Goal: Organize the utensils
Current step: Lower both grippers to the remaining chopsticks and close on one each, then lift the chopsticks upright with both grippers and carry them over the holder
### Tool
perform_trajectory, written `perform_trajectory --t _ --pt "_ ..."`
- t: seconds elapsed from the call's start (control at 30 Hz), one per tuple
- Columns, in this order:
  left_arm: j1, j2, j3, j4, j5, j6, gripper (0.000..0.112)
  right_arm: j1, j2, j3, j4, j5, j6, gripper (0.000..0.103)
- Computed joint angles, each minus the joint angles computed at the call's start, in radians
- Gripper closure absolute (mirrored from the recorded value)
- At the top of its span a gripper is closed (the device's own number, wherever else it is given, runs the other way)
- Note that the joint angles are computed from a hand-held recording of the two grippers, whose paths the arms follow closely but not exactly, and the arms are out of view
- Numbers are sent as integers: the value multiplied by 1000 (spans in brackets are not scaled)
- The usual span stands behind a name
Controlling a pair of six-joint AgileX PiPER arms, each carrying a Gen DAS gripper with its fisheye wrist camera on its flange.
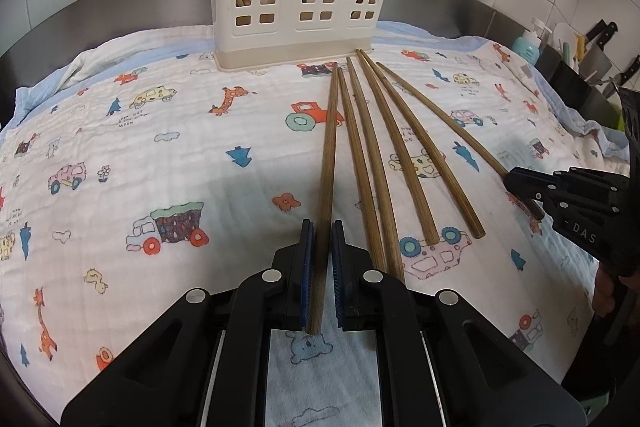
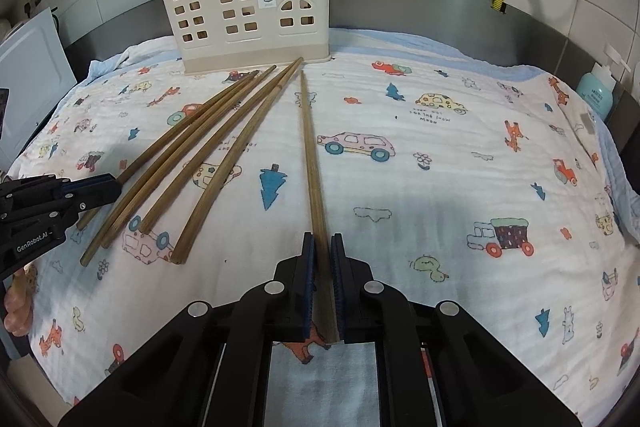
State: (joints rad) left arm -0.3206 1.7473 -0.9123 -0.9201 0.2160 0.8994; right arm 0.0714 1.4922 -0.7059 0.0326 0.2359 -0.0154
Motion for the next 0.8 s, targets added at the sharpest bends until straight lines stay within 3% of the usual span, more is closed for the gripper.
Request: perform_trajectory --t 0.33,0.67,0.8 --pt "1 -11 -6 71 8 -80 105 14 -108 16 -66 29 61 96" --pt "52 -118 33 -164 45 150 106 36 -277 -43 -61 92 64 96" --pt "74 -167 39 -227 70 210 106 27 -311 -85 37 123 -24 96"
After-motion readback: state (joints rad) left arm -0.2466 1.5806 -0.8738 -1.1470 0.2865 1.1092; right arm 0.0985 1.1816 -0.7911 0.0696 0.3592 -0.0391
